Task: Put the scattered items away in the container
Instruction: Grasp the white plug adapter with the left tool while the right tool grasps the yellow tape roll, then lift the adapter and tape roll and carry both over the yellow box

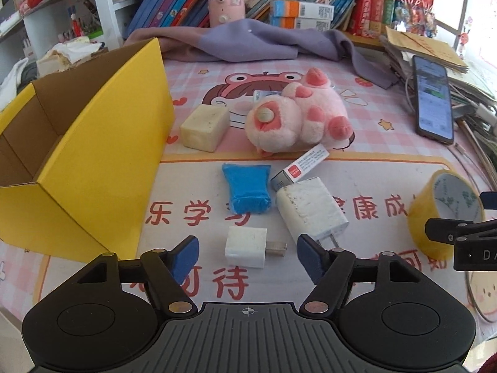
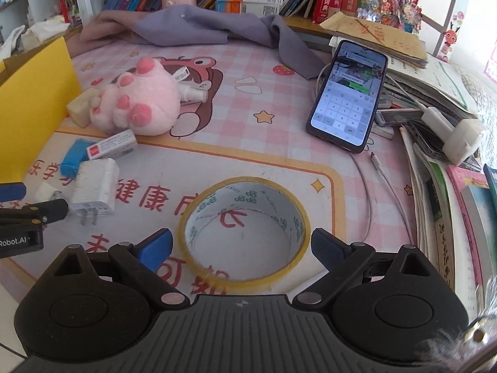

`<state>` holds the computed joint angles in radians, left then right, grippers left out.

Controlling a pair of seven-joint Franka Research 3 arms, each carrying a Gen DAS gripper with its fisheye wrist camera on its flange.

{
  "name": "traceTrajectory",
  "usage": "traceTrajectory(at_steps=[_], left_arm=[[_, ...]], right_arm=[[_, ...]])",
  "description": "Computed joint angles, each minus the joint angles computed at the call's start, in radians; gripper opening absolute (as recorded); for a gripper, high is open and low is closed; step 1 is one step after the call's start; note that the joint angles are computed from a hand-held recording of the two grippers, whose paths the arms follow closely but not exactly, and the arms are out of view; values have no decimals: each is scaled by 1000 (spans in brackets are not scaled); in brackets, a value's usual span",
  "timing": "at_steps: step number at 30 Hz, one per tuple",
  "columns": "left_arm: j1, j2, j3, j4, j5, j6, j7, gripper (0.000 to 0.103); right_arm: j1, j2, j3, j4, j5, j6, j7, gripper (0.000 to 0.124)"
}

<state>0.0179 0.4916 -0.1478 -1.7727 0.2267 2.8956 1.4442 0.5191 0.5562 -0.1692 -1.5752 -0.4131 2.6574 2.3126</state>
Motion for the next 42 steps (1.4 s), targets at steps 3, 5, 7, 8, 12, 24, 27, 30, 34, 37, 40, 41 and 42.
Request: traceTrajectory(at_steps=[3,5,7,8,12,24,27,30,34,37,40,41,42], left_arm=[[-15,15,14,22,11,-23,-18,67],[-23,25,20,38,16,-40,-30,65],[-25,33,21,49,20,-51,-35,63],[-28,36,24,54,24,-55,-38,62],[-39,44,33,67,37,-72,-57,59],[0,41,-14,51,17,-50,-22,43],[3,41,-18,54,1,-57,-5,42],[6,30,-19,39,-16,-44,-1,42],[5,2,-17,3,-13,4,6,42],[22,-20,-33,-28,-29,31,22,42],[46,-41,-55,-60,-55,54,43,42],[56,-49,-64,-73,-63,63,54,42],[68,-58,-75,-86,-74,73,68,42]], right_arm=[[-26,20,21,25,35,-10,-44,97],[-37,33,30,41,57,-15,-73,97],[-44,43,35,54,76,-20,-100,97],[-48,48,38,61,86,-22,-114,97],[-52,60,40,76,117,-28,-150,97],[-55,84,41,102,177,-46,-200,92],[-44,87,30,106,166,-50,-196,91],[-32,80,18,96,143,-38,-185,91],[-24,65,8,74,129,0,-162,91],[-19,57,5,63,122,11,-151,91],[-6,35,-2,34,109,28,-129,91],[-1,25,-5,22,103,32,-118,91],[5,16,-8,9,97,39,-105,91]])
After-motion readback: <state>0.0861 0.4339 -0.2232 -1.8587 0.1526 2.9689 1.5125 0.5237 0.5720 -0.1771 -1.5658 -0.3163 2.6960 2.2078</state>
